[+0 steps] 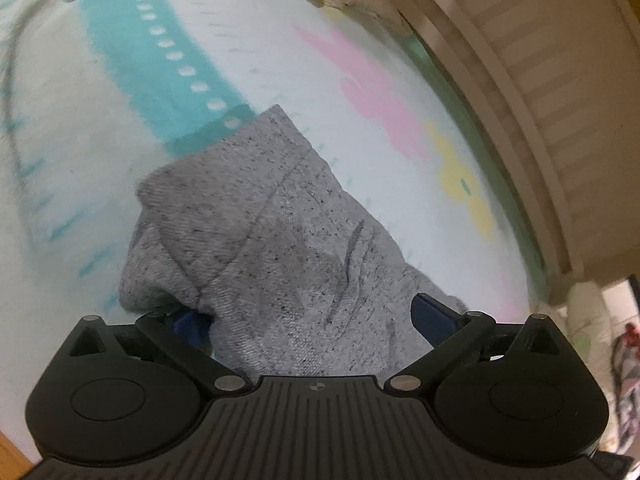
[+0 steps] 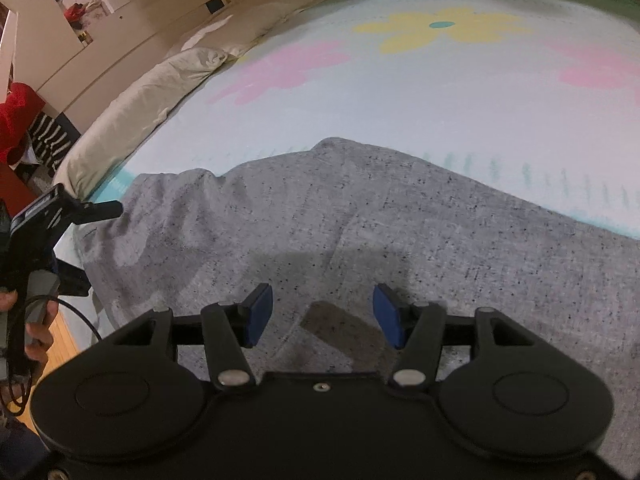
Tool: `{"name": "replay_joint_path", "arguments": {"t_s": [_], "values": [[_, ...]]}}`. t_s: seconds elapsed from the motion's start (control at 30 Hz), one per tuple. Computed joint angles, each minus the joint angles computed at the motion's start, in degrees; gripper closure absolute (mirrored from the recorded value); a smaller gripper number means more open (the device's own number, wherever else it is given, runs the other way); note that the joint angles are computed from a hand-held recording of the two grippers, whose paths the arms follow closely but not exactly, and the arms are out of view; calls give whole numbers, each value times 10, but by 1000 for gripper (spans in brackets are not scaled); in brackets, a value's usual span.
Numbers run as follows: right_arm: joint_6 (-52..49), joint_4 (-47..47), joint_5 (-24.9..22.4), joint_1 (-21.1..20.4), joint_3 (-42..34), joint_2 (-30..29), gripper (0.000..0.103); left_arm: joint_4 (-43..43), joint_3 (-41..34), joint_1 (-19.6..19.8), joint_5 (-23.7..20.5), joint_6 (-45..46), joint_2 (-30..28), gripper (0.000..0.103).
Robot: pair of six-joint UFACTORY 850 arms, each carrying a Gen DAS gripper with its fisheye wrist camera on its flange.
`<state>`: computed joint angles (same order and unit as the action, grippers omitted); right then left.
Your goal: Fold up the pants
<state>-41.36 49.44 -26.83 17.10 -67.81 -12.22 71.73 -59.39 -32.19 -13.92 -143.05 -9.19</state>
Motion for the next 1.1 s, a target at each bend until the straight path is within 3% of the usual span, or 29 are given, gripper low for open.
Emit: {"name": "replay_joint_path", "arguments": {"t_s": [0.1,0.13,0.2,0.23,0.27,0.43,0.53,0.57,0.67,0.77,0.83,0.9,0.97,1.1], "values": [[-9,6,-3,-3,4,5,41,-51,1,-9,-22,13,6,1],[-12,7,-4,-4,5,7,41,-67,2,-11,-32,21,10,6],[-20,16,-3,-7,9,12,41,-148,-21,-29,-96,108,0,35],[-23,21,-2,-10,12,16,41,-183,-45,-39,-136,168,-15,58],[-21,23,-2,-14,13,19,41,-214,-67,-46,-168,228,-26,73],[-10,46,2,-43,28,42,41,-150,-171,-111,-285,335,-71,81],[-18,61,14,-64,39,61,41,-82,-222,-146,-272,347,-91,82],[-23,68,15,-72,42,65,41,-59,-235,-155,-255,350,-98,88],[-4,64,24,-96,51,77,41,-24,-293,-175,-164,403,-139,88],[18,51,30,-121,61,88,40,-111,-362,-189,-91,548,-198,87],[26,51,30,-135,66,92,40,-167,-392,-195,-80,607,-228,85],[16,69,26,-143,68,91,34,-223,-412,-190,-86,641,-246,74],[-14,100,12,-144,61,83,27,-253,-404,-180,-97,625,-242,60],[-60,132,-26,-127,28,50,25,-189,-324,-159,-113,425,-188,45]]}}
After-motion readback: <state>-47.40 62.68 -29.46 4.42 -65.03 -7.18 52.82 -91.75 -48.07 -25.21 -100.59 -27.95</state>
